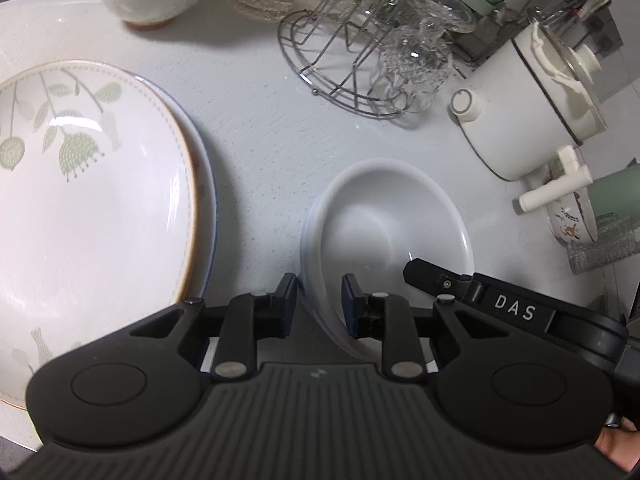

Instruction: Organize plates and bowls

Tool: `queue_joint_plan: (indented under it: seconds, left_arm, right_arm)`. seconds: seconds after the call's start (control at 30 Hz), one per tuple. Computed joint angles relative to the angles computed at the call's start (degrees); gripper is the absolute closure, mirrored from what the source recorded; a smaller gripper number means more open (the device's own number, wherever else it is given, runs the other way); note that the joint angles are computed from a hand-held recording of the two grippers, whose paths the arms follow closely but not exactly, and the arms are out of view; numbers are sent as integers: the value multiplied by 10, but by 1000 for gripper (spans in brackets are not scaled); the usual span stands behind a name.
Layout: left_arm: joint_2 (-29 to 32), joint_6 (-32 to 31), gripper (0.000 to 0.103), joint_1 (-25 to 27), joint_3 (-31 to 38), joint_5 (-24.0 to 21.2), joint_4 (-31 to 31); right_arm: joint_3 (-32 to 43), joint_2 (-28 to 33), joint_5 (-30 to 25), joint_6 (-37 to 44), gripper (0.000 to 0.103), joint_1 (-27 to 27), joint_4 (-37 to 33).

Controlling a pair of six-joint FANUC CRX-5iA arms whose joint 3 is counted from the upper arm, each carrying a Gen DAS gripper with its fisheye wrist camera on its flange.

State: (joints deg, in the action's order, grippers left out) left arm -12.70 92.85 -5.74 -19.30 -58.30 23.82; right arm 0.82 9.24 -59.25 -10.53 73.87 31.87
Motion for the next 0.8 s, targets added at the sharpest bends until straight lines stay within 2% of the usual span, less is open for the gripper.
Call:
queue_joint_plan:
  seconds: [0.2,0.37,0.63,0.8]
  left_arm:
    - [-8,-26,75,15,20,-35,17]
    - [-19,-49,75,31,49,-82,14]
    - [-35,-98,75,86,75,-147,36]
    - [-48,-118,75,116,82,-169,46]
  right_arm:
    - [32,2,-41,-9,86,16,0]
    - [74,11,-81,-17,86,31,-1]
    - [162,52,-134,-18,86,49,18]
    - [209,77,-153,-8,86,55,24]
